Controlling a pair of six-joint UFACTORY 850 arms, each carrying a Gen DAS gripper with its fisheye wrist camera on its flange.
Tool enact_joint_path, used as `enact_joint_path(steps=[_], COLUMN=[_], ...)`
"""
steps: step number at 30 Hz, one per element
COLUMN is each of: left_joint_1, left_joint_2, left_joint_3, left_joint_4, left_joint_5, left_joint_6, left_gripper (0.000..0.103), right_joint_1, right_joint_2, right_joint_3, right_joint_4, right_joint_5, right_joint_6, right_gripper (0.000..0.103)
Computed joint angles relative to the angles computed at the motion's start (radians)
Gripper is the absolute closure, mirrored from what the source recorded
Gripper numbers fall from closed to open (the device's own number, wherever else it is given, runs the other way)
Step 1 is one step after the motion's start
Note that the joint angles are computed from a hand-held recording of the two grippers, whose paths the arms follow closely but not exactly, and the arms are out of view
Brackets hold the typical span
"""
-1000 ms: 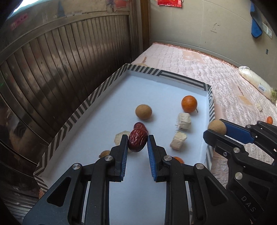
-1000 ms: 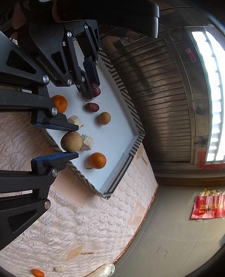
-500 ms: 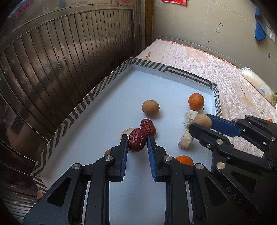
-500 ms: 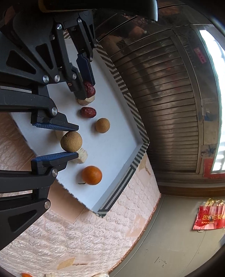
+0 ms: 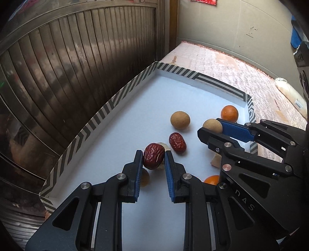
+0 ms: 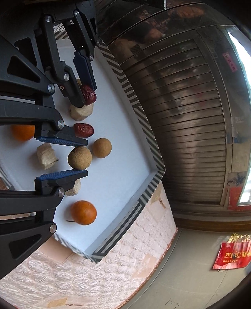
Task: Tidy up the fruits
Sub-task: 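Open both tools to drop the date and pear into the tray, then move both open tools back toward the orange and white piece on the quilt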
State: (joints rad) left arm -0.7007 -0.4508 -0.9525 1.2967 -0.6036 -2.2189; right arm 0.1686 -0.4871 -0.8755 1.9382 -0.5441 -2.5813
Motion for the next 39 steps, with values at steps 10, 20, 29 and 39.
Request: enact_joint_path(steps=[10,20,29,39], left_joint_1=[-0.005,-0.012,-0.052,-0.093], left_joint_2=[0.001,0.015,-0.022,-0.119], left_joint_3=[-0.002,0.006,-0.074,-0.231], left_joint_4=[-0.033,-0.021,-0.032,0.006], left_joint_5=[-0.012,-0.025,-0.052,-0.013], left_joint_6=[0.011,-0.034,0.026,0.103], left_gripper=[0.08,0.041,0.041,0.041], right_joint_1=[-0.005,-0.059,-0.164,-0.325], right_joint_2=[-0.006,0.043,0.11,0.13], right_joint_3=[-0.006,0.04,0.12,0.134], right_joint_4=[-0.031,-0.025,0.059,0.032], right_joint_5=[-0.017,-0.058,-0.106,-0.127], right_joint_6=[0.043,0.025,-0.087,-0.032], right_gripper=[0.079,0.073,0.063,0.061])
